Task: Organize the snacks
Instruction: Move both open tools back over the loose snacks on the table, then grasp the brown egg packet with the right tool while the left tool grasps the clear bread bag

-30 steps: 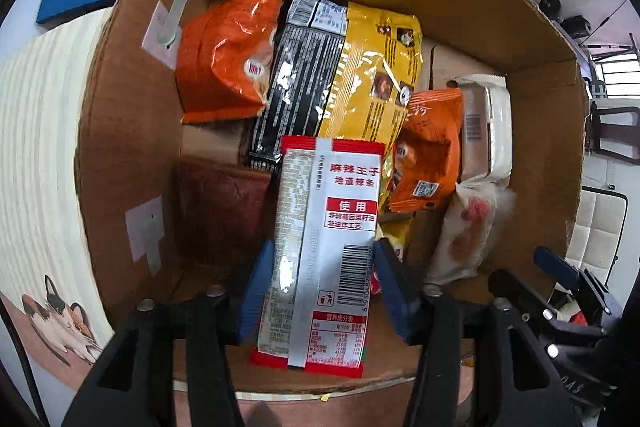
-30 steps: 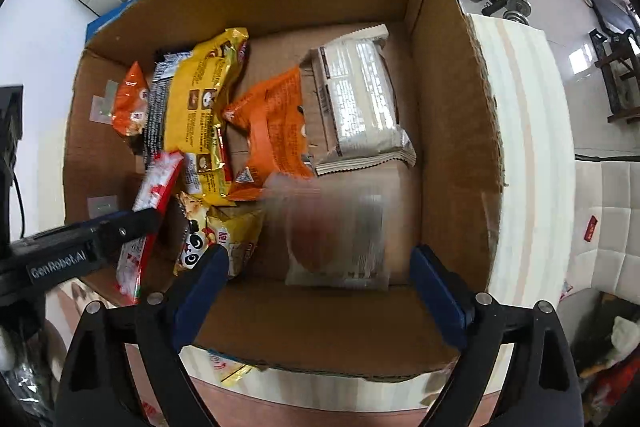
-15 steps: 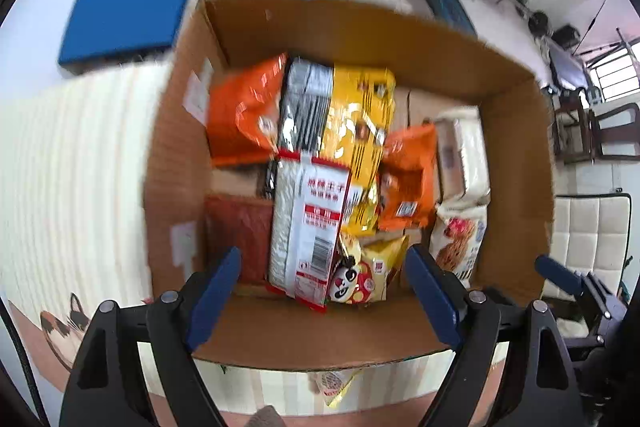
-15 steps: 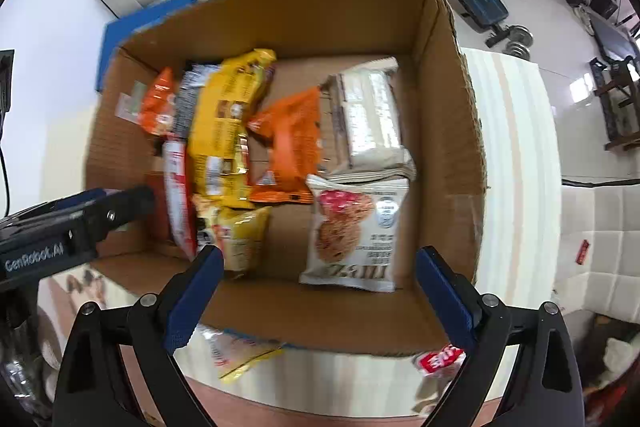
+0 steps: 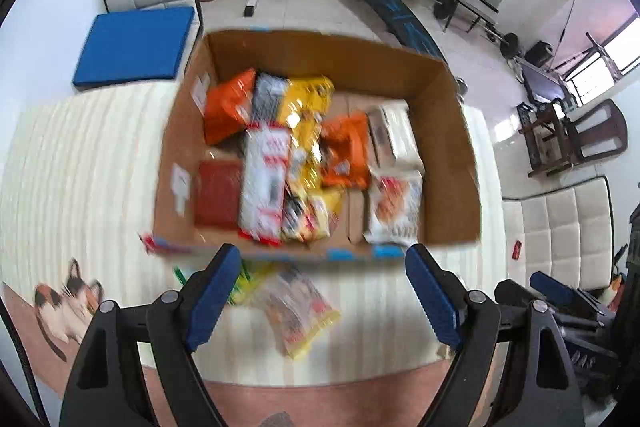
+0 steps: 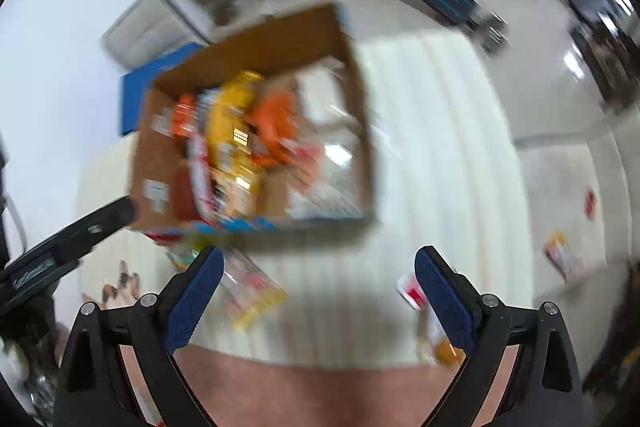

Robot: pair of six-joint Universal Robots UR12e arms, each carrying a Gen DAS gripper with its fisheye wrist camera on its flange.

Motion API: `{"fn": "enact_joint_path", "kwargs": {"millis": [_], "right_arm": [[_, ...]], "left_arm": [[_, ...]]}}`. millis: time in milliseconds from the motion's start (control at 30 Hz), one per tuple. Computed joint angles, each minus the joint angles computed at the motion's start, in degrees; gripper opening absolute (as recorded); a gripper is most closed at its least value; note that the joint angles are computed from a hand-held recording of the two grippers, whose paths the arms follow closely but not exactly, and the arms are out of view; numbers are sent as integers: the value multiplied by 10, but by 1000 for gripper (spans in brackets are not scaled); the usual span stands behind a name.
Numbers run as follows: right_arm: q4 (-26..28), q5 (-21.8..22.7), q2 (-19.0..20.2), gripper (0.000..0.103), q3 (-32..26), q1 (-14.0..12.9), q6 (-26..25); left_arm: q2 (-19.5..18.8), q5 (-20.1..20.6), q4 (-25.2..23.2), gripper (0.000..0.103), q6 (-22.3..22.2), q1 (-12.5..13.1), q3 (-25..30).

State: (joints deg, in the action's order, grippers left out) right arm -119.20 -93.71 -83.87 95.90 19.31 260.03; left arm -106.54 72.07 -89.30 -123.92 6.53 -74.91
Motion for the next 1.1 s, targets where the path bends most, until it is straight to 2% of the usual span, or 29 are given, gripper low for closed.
{"fn": "enact_joint_path", "kwargs": {"millis": [100, 167, 267, 433, 600, 700, 767, 867, 1100], "right_arm": [[7, 24, -26, 99, 45, 6, 66], [8, 46, -38, 99, 75, 7, 103], [2, 79, -47, 99, 113, 12, 143], [-79, 139, -45, 99, 175, 21, 207], [-134, 162, -37, 98, 206, 26, 243], [-133, 170, -35, 97, 213, 24, 247], [-140, 176, -33, 90, 217, 20, 251], [-71, 160, -25, 76, 192, 22, 215], [-63, 138, -18, 74, 183, 36, 213]], "left_arm": [[18, 23, 2, 84, 8, 1, -37], [29, 46, 20, 84, 11, -1, -66], [31, 73, 10, 84, 6, -1, -86], [38, 118, 28, 84, 1, -2, -121], [41, 141, 41, 84, 4, -1, -138], [39, 146, 47, 84, 0, -1, -141], [39, 147, 50, 84, -2, -1, -142], [38, 147, 56, 84, -6, -1, -142], [29, 157, 65, 84, -29, 2, -137]]}}
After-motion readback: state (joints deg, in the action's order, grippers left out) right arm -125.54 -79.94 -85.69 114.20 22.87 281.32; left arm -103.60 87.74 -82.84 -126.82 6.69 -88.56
